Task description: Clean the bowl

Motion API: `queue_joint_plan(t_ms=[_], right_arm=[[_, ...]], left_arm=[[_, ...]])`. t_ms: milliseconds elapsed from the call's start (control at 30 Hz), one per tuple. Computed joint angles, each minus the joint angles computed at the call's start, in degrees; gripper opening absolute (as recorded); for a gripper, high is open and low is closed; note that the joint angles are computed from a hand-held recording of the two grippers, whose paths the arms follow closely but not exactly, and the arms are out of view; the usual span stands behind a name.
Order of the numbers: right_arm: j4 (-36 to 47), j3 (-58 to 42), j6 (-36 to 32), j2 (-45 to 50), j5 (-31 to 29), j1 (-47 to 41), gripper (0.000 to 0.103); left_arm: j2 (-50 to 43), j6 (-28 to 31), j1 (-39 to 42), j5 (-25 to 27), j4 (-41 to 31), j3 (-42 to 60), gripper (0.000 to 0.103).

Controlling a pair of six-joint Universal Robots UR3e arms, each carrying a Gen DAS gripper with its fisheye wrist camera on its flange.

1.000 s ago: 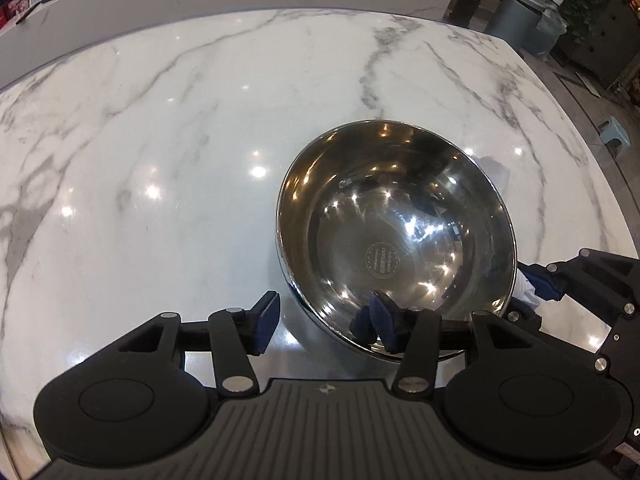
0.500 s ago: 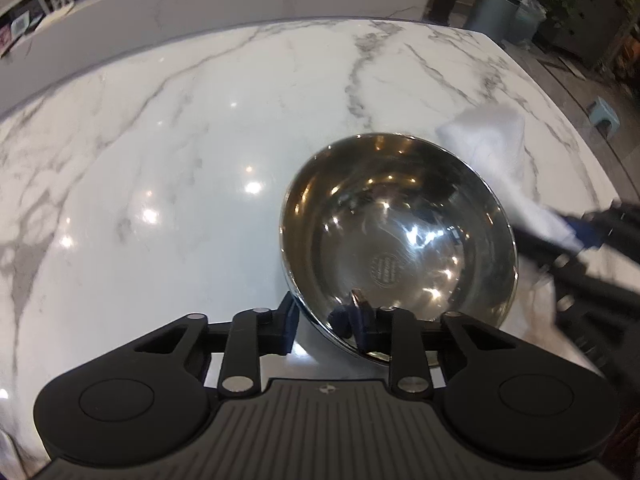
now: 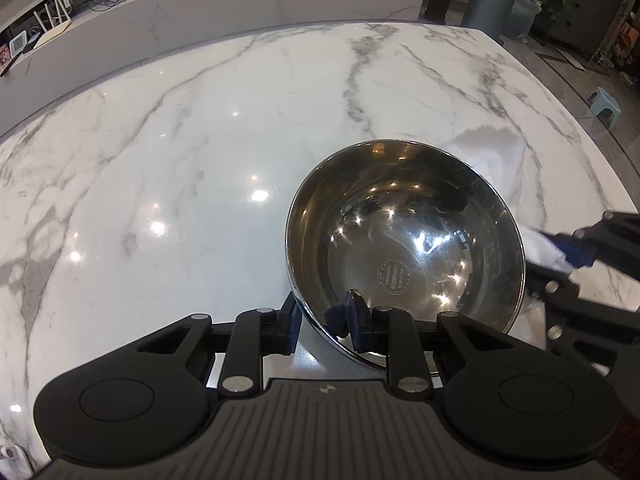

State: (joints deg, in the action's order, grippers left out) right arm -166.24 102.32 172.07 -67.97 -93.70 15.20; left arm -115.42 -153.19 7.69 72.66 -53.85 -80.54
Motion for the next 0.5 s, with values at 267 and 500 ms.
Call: queue_joint_plan(t_ms=[267, 500], right_arm=[[2.5, -1.6, -0.5, 2.1, -1.0, 1.4, 0.018], [1.8, -1.2, -0.5, 2.3, -2.0, 1.6, 0.018]], left_arm=[[-0.7, -3.4, -0.1, 0.4, -5.0, 2.3, 0.052], [-0.7, -3.6, 0.2, 0.0, -5.6, 2.6, 0.045]])
